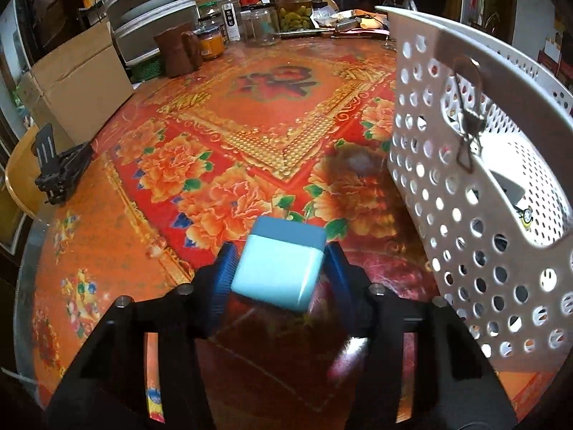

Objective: Organize rigid objects
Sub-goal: 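Grasp the teal three-port USB charger with the left tool, then lift the teal charger with the left tool and lower it into the basket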

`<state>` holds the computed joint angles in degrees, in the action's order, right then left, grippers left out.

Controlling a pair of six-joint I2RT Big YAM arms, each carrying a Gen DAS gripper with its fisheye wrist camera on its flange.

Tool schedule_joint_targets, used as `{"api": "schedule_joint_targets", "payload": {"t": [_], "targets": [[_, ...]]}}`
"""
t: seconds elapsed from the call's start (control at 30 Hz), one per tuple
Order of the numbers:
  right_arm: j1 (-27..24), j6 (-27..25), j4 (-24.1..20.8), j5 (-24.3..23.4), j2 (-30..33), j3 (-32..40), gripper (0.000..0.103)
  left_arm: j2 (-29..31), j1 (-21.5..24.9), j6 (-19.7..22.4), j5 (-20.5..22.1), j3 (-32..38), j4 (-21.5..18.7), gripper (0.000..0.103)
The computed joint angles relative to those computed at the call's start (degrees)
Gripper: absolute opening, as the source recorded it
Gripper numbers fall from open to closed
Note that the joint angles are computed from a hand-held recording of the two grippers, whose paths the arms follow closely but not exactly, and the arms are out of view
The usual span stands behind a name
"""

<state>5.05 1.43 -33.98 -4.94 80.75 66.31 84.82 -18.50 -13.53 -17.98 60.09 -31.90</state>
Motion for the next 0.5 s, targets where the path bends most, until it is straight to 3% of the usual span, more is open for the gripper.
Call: {"api": "schedule_joint_targets", "payload": {"t": [0.27, 0.37, 0.5], "targets": [[0.0, 0.1, 0.0, 0.1, 0.1, 0.1, 0.027, -2.6, -3.0, -0.9, -11.0, -2.1, 1.5, 0.042], [-0.1, -0.1, 0.0, -0.1, 0.0, 0.1, 0.027, -3.2, -3.2, -1.3, -15.4, -1.8, 0.6, 0.042], [-0.3, -0.3, 0.2, -0.5, 0.0, -0.1, 0.027, -4.2, -2.4, -2.8, -18.2, -1.6, -0.9, 0.042]]}}
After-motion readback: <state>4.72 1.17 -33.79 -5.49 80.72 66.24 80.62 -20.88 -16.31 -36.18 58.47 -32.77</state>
